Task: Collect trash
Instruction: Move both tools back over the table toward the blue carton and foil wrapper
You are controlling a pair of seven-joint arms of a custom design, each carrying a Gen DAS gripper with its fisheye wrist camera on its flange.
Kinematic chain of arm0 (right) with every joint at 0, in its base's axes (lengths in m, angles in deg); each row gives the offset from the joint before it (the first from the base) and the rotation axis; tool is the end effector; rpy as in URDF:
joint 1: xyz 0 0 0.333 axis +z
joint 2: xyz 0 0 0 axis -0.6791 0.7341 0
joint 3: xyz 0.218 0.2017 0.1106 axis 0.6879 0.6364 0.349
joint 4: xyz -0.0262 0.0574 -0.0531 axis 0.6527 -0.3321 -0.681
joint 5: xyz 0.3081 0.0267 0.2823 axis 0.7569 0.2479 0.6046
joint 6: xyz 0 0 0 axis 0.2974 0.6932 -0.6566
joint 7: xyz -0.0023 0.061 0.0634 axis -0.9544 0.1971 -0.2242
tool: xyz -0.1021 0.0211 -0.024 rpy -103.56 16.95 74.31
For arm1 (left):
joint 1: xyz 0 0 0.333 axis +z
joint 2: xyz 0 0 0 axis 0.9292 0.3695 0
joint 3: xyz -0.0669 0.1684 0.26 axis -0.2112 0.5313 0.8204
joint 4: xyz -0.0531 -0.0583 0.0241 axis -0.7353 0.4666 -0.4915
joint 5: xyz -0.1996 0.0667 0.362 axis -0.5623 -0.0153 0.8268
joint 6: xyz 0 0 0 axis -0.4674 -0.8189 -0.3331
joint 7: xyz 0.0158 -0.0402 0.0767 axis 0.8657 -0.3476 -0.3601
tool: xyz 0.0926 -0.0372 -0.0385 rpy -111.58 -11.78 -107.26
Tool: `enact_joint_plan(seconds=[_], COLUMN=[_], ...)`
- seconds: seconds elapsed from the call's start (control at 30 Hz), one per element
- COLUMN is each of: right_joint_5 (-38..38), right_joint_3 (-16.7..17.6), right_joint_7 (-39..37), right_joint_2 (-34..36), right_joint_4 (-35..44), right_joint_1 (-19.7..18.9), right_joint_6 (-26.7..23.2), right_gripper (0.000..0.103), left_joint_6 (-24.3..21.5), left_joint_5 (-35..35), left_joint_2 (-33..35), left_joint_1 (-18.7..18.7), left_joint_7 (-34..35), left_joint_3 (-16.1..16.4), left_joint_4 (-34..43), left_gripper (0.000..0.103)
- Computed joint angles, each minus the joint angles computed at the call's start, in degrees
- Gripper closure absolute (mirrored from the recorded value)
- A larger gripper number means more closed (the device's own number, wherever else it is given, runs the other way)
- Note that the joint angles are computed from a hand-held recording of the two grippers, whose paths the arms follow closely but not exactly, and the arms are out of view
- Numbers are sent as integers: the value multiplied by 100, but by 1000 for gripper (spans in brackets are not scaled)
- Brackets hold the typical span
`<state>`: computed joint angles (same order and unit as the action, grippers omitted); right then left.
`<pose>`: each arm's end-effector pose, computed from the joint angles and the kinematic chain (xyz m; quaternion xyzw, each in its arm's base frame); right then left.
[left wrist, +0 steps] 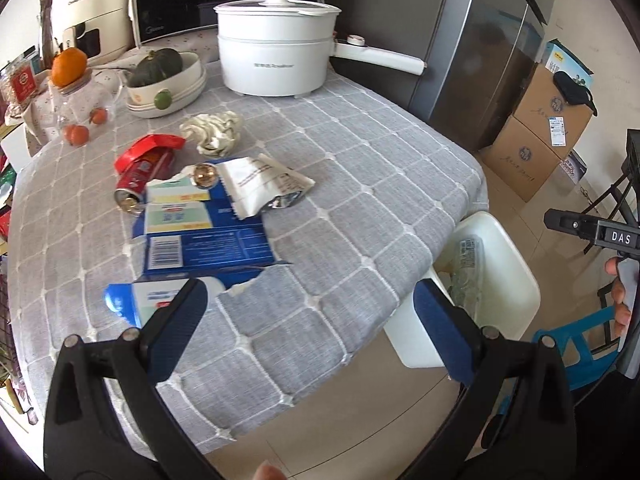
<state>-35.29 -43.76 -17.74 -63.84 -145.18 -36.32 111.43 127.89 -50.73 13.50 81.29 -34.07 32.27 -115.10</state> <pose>0.6165 0.0919 0.4163 -0.8312 0.4852 -0.0858 0.2576 0.4332 -0.1371 0.3801 -0.7875 0.5208 -0.2320 0.2342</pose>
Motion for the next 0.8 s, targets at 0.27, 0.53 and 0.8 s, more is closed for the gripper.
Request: enact_joint_plan(seconds=[0.27, 0.53, 0.8], right_joint_5=[87, -169, -636], right_joint_3=[200, 319, 433], right_joint_7=[81, 416, 876], right_joint_2=[-83, 16, 260], right_joint_4=[-124, -168, -65], right_joint_1=[334, 651, 794], right_joint_6=[45, 131, 206], right_gripper=[19, 19, 19], left_joint_6=[-387, -866, -225], left_joint_5=[-642, -1017, -941], left_joint_2=[-963, -1435, -955], left_joint_1=[-235, -146, 134], left_joint_7=[487, 1221, 2040], left_joint_3=[353, 378, 526], left_joint_4=[-774, -1237, -1240], left_gripper=[1, 1, 1])
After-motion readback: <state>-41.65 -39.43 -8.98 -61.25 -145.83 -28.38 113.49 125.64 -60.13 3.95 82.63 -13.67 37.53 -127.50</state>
